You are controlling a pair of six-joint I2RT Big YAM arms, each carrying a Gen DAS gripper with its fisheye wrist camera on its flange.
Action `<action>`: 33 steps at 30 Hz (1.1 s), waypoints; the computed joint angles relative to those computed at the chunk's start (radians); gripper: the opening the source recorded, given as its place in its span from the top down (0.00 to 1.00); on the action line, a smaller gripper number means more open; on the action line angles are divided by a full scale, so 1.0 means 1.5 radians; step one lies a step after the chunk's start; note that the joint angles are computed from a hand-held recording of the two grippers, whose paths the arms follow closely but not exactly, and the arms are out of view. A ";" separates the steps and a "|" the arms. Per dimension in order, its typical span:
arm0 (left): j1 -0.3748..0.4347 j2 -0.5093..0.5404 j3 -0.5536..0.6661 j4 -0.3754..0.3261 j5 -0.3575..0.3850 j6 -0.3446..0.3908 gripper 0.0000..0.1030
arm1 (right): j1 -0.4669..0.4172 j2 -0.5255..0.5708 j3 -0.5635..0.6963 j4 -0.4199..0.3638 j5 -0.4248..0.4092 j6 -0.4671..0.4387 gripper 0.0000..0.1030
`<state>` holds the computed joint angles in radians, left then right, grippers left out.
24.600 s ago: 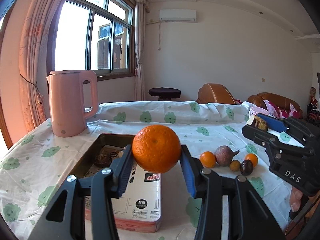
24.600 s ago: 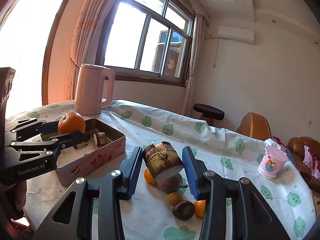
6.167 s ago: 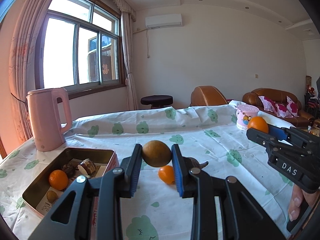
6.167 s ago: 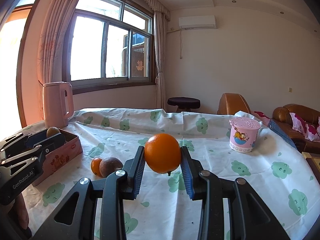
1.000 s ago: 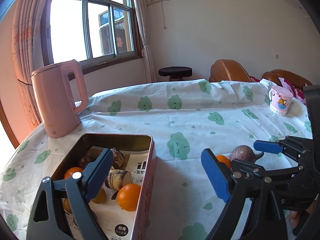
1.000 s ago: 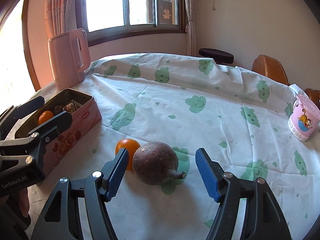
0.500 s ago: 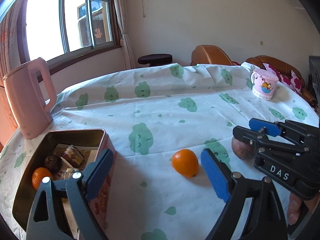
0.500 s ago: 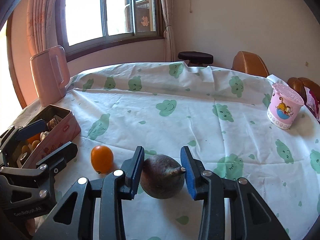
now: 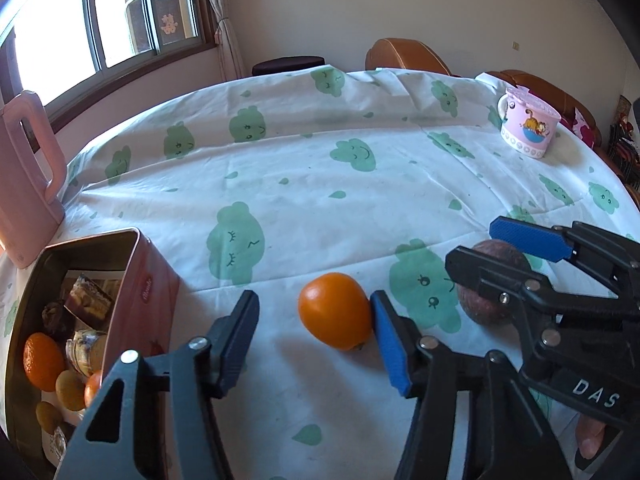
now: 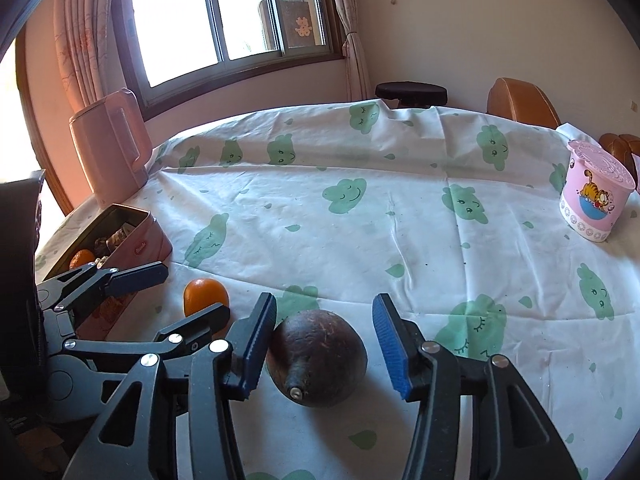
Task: Organize fruits
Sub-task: 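Grasp the mangosteen with the right tool while the left tool grasps the mandarin, then lift the mandarin with the left tool while the right tool lifts the mangosteen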
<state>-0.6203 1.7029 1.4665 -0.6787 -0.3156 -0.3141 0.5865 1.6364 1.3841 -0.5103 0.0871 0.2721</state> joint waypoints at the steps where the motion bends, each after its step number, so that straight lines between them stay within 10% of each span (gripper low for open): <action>1: 0.003 0.000 0.001 -0.002 0.006 -0.005 0.55 | -0.001 0.000 0.000 -0.001 -0.007 0.000 0.49; 33: 0.002 -0.063 -0.079 0.112 -0.017 -0.009 0.66 | 0.021 -0.003 -0.001 -0.041 0.002 -0.036 0.50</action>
<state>-0.6168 1.6087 1.3483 -0.5103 -0.3406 -0.3280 0.6179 1.6325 1.3831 -0.5717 0.0894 0.2182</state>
